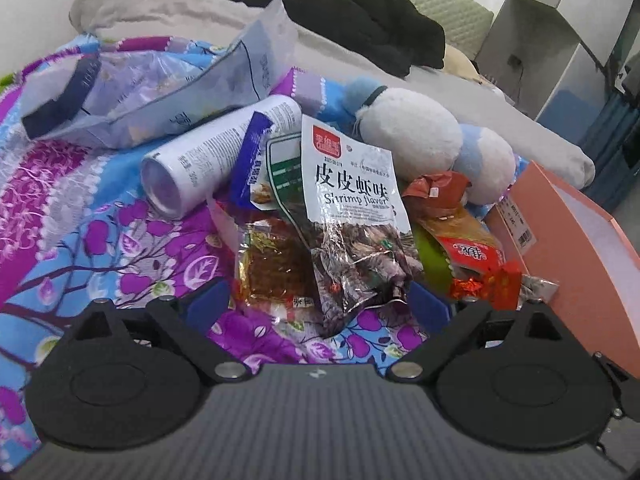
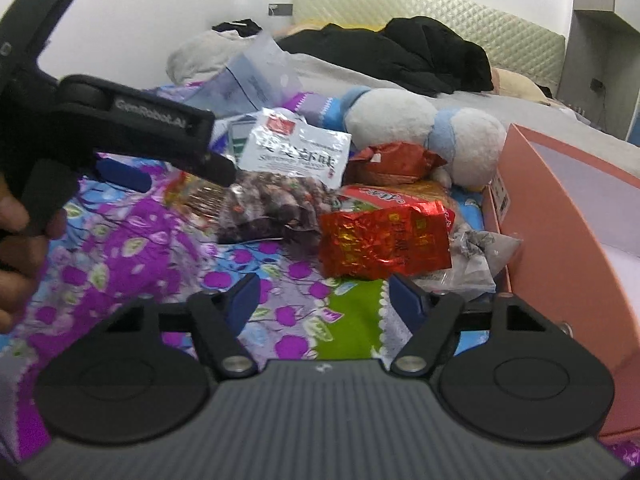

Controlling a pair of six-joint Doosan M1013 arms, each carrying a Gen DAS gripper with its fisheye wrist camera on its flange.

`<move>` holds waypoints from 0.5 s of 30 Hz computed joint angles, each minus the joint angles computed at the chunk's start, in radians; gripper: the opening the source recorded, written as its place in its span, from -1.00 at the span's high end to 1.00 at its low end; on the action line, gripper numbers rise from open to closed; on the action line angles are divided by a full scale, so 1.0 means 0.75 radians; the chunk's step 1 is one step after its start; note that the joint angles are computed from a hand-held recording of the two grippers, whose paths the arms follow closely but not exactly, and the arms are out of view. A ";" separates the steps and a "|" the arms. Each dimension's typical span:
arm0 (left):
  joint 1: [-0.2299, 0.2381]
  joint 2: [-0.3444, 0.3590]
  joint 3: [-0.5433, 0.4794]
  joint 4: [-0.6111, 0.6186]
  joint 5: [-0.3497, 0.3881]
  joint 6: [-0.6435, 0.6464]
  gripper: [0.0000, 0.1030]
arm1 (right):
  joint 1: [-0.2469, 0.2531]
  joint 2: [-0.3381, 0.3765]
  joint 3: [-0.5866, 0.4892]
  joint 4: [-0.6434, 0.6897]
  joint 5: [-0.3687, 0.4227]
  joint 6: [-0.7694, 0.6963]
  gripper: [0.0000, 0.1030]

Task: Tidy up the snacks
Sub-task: 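Grasp the shrimp snack bag with left tool while right tool grasps red foil candy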

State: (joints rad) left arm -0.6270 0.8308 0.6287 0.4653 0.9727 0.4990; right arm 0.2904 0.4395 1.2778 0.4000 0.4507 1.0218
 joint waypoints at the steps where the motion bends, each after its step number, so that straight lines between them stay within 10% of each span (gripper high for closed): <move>1: 0.005 0.005 -0.004 -0.020 -0.015 0.013 -0.85 | 0.002 0.008 -0.008 -0.025 -0.002 0.016 -0.36; 15: 0.027 0.135 -0.219 -0.103 0.006 0.208 -0.50 | 0.016 0.097 -0.108 -0.176 -0.084 0.031 -0.37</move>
